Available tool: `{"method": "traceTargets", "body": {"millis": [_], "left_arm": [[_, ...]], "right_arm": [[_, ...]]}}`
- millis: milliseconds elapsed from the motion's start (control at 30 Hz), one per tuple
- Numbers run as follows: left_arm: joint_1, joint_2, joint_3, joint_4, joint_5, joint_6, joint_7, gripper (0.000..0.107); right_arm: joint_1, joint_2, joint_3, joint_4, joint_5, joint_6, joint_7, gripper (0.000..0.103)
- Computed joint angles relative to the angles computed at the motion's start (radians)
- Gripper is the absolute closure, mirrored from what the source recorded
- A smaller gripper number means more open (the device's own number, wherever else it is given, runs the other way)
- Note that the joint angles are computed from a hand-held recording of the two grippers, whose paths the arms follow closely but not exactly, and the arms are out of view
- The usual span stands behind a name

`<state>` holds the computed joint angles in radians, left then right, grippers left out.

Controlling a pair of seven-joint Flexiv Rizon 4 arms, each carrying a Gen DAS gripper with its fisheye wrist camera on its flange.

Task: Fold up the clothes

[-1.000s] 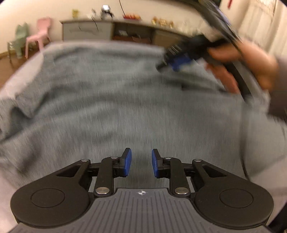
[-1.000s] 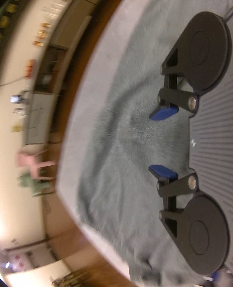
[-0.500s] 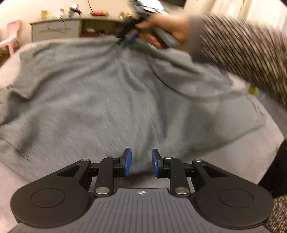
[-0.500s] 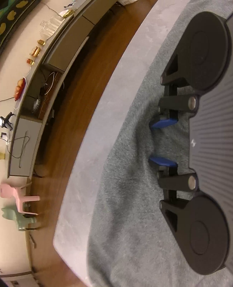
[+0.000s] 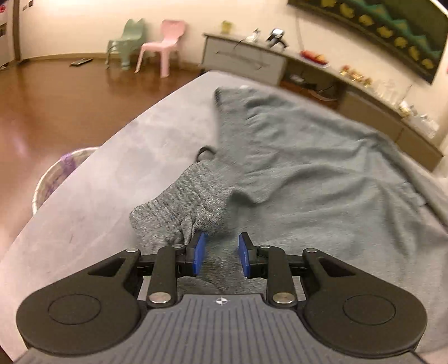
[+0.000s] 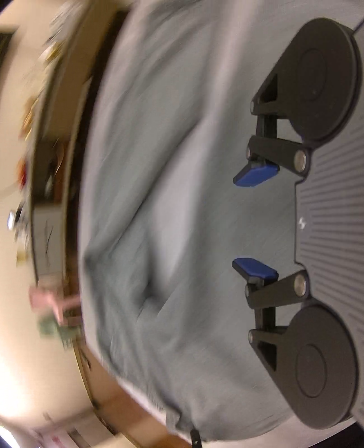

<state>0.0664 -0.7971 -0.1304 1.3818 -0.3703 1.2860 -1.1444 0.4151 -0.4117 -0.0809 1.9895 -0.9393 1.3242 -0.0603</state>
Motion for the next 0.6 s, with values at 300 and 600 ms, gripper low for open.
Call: {"method": "traceTargets", "body": {"millis": [300, 600], "left_arm": [[-0.255, -0.066, 0.423, -0.151, 0.241, -0.054, -0.413, 0.082], [-0.131, 0.074, 0.077, 0.07, 0.249, 0.064, -0.17, 0.081]], "right_arm": [[-0.155, 0.303, -0.066, 0.447, -0.469, -0.049, 0.579, 0.047], [-0.31, 0.379, 0.017, 0.472, -0.657, -0.066, 0.727, 0.047]]}}
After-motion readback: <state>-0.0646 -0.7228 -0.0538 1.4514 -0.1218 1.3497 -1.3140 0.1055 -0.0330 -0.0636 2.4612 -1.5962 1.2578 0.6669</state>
